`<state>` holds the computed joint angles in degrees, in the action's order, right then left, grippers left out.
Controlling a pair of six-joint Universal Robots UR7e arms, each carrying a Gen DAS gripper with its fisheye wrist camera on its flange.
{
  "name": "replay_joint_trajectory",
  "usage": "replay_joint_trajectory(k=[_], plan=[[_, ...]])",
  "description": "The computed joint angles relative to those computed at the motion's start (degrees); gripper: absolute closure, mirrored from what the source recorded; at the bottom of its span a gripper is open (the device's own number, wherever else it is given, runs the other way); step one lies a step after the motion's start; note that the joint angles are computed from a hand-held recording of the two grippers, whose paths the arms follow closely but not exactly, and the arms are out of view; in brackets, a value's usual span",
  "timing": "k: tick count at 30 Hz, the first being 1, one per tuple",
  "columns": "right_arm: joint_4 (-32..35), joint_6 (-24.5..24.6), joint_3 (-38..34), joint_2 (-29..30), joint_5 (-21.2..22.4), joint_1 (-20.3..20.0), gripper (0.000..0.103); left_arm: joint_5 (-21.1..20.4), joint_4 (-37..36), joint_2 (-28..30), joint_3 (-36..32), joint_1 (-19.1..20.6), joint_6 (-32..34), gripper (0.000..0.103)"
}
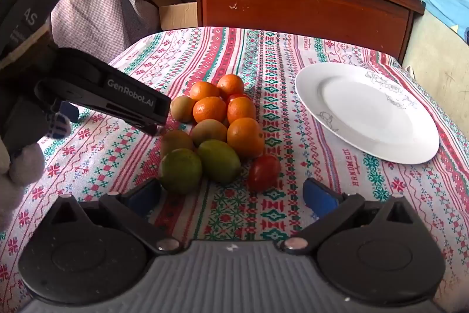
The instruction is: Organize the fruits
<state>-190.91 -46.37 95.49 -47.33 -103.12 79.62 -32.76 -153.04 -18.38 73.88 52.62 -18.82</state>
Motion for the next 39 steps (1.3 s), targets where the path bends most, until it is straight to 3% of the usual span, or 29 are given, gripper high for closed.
replay_joint_trajectory(k=[16, 21, 24, 27, 31, 34, 39], plan=[[0.12, 0.12, 0.83, -0.62, -0.87, 0.47, 0.001, -1.65, -5.67, -4.98, 7.1, -2.28, 1.6, 0.0], [9.01, 1.98, -1.23, -1.98, -5.02, 1.76, 0.001, -0.76, -6.07, -6.95, 9.49, -3.04, 0.62, 0.0], [15.92, 5.52, -2.51, -3.22, -8.29, 2.7, 0.001, -0.59, -5.23, -7.76, 10.53, -3.23, -0.32, 0.0], [18.76, 11.16, -2.5, -4.62, -9.37, 2.84, 0.001, -0.27, -4.56, -8.59, 11.59, -3.24, -1.46, 0.0], [17.19, 14.58, -2.84, -5.38, -12.06, 3.74, 0.001, -0.58, -3.68, -9.7, 12.86, -3.44, -3.19, 0.0], [22.57, 18.67, -5.72, -5.9, -12.82, 4.5, 0.001, -0.51, -1.0, -9.89, 12.79, -3.71, -5.05, 0.0], [27.64, 17.86, -9.66, -5.07, -15.96, 6.1, 0.001, -1.3, 1.24, -9.6, 12.0, -4.33, -5.53, 0.0]])
